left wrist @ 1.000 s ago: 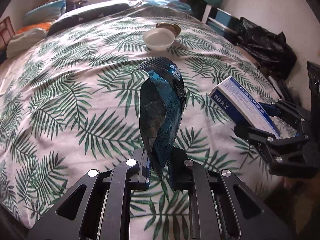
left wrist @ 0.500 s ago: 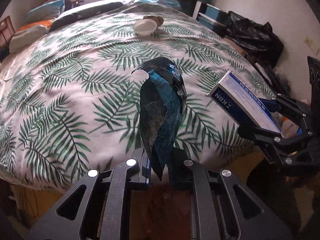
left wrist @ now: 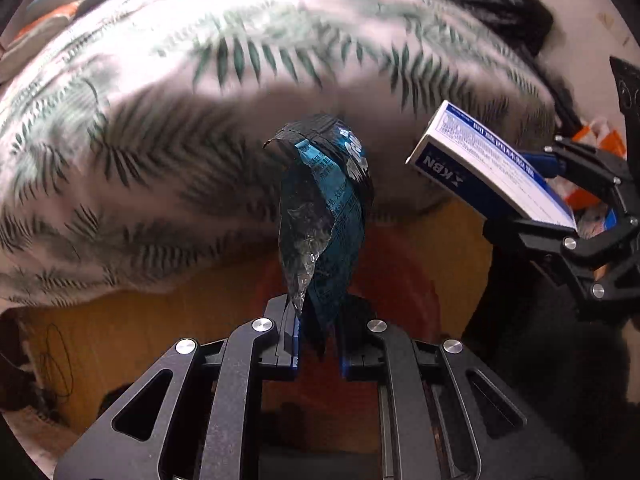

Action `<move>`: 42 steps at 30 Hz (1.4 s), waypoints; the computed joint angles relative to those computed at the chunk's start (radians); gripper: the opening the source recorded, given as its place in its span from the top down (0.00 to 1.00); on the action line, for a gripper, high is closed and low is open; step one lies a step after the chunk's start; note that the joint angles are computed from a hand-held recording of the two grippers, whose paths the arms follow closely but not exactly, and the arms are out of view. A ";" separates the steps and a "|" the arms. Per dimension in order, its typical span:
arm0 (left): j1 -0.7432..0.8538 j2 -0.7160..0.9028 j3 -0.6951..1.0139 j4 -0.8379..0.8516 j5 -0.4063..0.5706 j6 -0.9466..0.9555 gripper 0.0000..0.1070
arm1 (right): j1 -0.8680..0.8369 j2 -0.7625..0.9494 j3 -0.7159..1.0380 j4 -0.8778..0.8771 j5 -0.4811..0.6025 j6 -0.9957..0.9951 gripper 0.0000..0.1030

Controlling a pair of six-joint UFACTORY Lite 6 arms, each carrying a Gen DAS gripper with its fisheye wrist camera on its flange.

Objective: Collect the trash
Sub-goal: 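Carry the wrapper and medicine box over the red wastebasket, then open both tools to drop the wrapper and box into the wastebasket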

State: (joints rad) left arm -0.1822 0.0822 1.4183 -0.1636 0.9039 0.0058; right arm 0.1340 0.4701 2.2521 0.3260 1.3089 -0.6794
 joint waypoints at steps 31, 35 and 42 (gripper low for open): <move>-0.041 0.571 0.084 0.011 0.036 0.054 0.86 | 0.094 0.061 -0.524 -0.255 -0.242 0.023 0.36; -0.037 0.578 0.090 0.005 0.039 0.058 0.83 | 0.085 0.091 -0.503 -0.260 -0.231 0.017 0.36; -0.019 0.597 0.107 0.009 0.031 0.044 0.74 | 0.084 0.151 -0.464 -0.272 -0.218 0.010 0.36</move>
State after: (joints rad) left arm -0.2007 0.6789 1.5257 -0.1545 0.9350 0.0495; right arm 0.2183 0.6208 1.7880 0.0536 1.0910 -0.6695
